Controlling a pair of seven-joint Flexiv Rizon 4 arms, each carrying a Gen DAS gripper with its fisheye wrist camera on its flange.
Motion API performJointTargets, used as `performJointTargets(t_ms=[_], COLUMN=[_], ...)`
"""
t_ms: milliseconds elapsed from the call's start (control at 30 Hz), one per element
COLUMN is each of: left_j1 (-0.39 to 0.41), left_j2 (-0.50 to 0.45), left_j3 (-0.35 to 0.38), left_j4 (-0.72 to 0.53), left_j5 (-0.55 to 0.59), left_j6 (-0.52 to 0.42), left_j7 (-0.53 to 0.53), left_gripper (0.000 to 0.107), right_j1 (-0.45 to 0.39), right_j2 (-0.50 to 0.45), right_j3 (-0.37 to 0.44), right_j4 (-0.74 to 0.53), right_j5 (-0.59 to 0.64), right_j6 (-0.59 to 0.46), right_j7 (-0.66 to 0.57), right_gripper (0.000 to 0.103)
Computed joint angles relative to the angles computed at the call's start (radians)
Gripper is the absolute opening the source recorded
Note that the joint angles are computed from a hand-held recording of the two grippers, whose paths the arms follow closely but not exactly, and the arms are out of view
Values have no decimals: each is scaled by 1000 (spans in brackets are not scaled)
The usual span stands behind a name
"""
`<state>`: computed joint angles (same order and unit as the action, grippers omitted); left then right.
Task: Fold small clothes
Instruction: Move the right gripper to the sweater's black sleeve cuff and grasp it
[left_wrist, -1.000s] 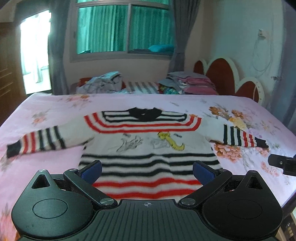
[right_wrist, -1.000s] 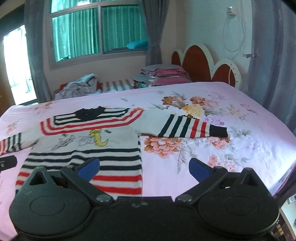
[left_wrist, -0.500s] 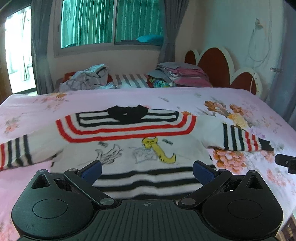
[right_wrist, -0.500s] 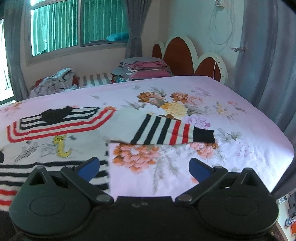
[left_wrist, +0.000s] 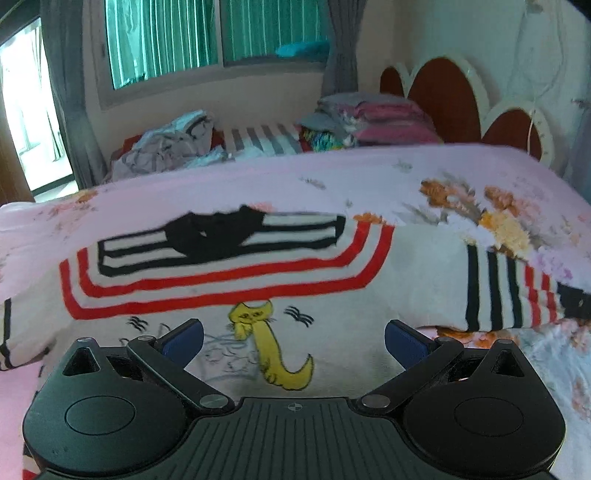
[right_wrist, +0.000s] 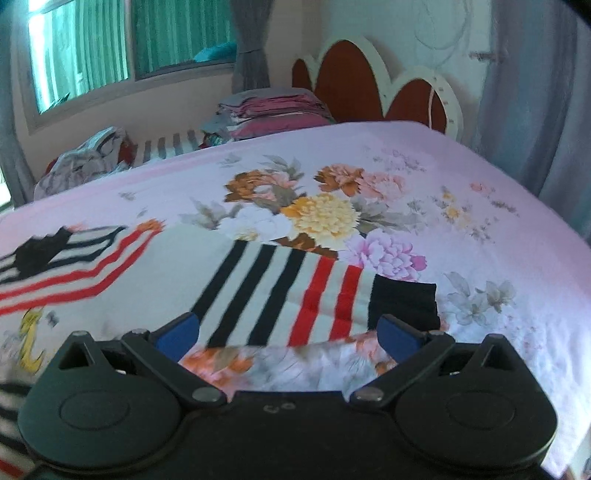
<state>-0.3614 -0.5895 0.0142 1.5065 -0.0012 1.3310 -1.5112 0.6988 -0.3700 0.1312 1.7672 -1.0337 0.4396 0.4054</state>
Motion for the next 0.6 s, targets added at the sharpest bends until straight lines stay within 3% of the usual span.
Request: performJointTargets(t_ms=[333,433,600], left_j1=[-74,-73,-60], left_j2=[-72,-80,-99], left_j3=[57,52,52], left_j4=[-145,-171,-217], left_j5=[90,112,118], left_j6=[-171,-195,-220], left_j7=[-74,-73,-110], left_gripper=[103,103,103], right_j1=[-174,-201,-229], right_j2=[111,118,108], right_j3=[-20,-29,-23], right_j4=[311,346,345], right_j5=[-151,-260,-299], right_j6=[338,360,338], right_j7=[526,679,745], right_gripper=[99,95,69])
